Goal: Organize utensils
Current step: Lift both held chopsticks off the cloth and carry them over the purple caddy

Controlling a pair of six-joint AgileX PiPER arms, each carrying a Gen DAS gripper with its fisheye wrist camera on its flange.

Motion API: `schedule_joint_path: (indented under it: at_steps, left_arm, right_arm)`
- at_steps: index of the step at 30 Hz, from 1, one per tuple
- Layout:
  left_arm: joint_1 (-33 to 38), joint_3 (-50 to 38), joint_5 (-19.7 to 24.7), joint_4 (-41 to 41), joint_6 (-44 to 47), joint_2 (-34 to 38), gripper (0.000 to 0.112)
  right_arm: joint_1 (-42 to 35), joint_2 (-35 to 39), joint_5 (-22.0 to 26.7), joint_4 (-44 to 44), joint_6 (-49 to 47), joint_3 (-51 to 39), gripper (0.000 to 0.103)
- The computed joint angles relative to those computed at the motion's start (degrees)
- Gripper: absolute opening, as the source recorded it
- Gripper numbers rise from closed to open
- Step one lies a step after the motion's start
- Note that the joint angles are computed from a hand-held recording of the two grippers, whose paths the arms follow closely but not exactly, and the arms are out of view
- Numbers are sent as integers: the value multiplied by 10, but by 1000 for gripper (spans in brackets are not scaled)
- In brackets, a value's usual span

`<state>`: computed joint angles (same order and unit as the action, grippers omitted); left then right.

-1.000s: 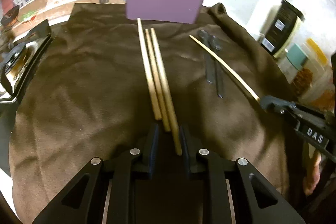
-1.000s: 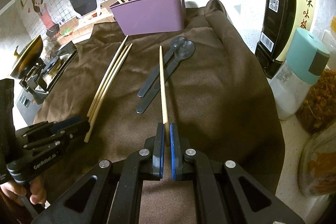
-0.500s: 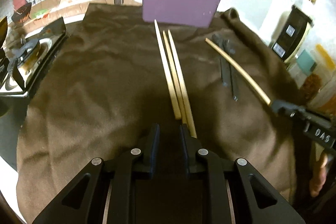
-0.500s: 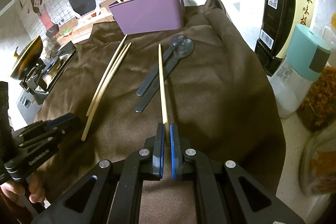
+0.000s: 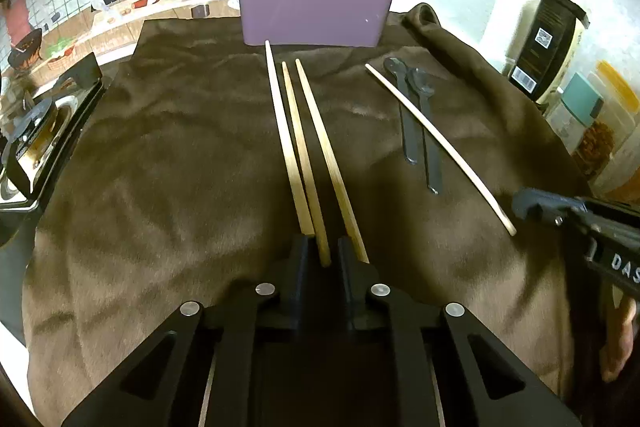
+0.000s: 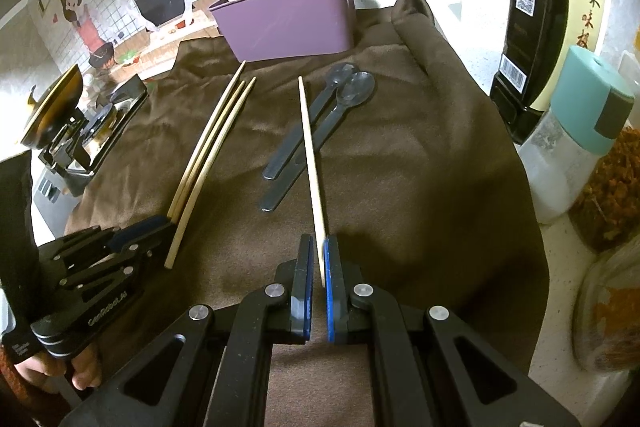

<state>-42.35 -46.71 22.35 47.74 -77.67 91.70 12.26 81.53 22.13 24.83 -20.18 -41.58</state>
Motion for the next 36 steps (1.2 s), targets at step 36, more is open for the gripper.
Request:
schedule_joint_path:
  at_steps: [36]
  left_arm:
    - [64, -5, 43, 39, 67, -191, 5]
  right_arm:
    - [121, -51, 66, -378, 342, -100, 5]
